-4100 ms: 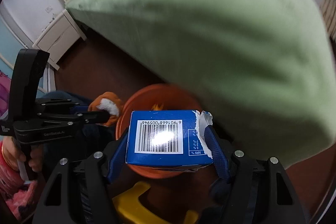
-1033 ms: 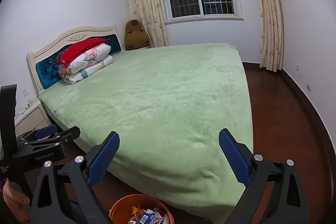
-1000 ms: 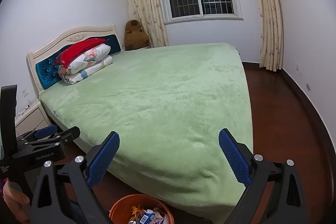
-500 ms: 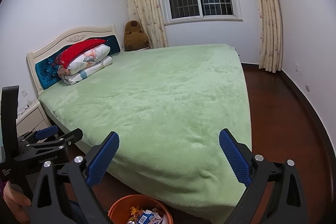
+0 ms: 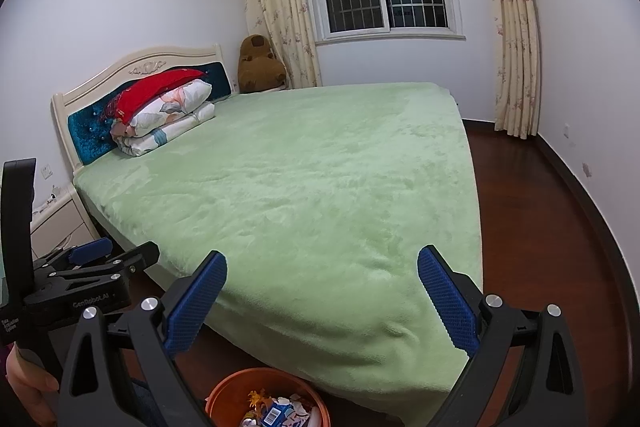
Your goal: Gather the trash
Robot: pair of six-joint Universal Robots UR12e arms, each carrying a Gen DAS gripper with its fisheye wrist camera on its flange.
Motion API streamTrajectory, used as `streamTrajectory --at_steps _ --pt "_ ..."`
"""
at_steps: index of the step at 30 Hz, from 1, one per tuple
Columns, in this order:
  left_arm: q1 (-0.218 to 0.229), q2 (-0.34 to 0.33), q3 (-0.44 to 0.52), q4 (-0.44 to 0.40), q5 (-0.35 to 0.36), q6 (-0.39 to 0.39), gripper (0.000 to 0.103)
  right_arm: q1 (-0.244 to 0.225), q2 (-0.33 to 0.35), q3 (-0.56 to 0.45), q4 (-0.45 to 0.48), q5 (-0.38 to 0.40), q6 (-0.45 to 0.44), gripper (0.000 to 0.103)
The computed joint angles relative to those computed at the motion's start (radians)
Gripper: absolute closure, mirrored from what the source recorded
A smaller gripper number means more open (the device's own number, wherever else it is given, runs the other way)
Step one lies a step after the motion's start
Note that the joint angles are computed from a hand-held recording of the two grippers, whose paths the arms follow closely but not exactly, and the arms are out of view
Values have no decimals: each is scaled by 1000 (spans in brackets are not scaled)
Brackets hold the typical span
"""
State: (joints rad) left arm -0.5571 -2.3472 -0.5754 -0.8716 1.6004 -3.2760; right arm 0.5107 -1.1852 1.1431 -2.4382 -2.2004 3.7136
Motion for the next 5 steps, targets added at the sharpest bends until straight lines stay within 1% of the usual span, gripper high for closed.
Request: streamTrajectory --at_steps 5 --pt "2 3 -4 0 -3 -4 11 0 1 -1 -1 0 2 8"
